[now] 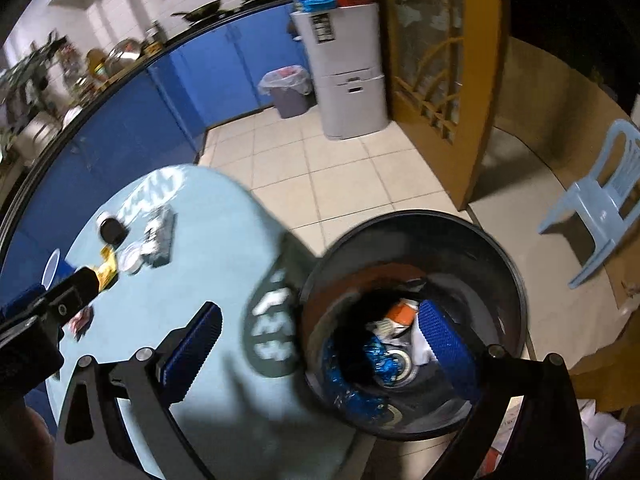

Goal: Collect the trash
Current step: 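Grasp the pink wrapper with the right tool while the left tool grasps the cream snack bag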

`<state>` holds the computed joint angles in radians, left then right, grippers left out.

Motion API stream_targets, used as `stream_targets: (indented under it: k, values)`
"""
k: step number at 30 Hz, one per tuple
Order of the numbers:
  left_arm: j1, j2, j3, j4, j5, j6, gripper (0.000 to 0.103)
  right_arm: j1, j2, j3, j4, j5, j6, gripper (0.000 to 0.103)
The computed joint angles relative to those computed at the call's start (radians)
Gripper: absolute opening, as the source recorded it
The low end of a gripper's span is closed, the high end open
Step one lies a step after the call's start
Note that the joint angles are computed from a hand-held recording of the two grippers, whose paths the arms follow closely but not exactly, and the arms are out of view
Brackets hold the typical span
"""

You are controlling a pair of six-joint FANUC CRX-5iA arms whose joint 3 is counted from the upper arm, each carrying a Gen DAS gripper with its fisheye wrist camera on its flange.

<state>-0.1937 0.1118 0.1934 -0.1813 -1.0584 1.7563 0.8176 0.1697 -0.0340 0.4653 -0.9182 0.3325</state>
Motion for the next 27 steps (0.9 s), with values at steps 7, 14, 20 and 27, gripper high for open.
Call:
stream_targets:
  k: [7,14,20,27]
  values:
    - [0.095,-0.067,-0.057,-0.061,0.005,0.007,0.1,0.056,0.124,0.179,-0.062,-0.025,0.138,0.096]
    - [0.264,-0.137,-0.152,0.003,0.029,-0.048,0.098,0.113,0.268,0.399,-0.136,-0.063,0.285,0.096]
    - [0.412,-0.154,-0.208,0.04,0.031,-0.067,0.098,0.153,0.407,0.598,-0.203,-0.129,0.381,0.096]
    - [0.538,-0.134,-0.254,0.094,0.035,-0.122,0.097,0.193,0.577,0.836,-0.198,-0.251,0.457,0.096]
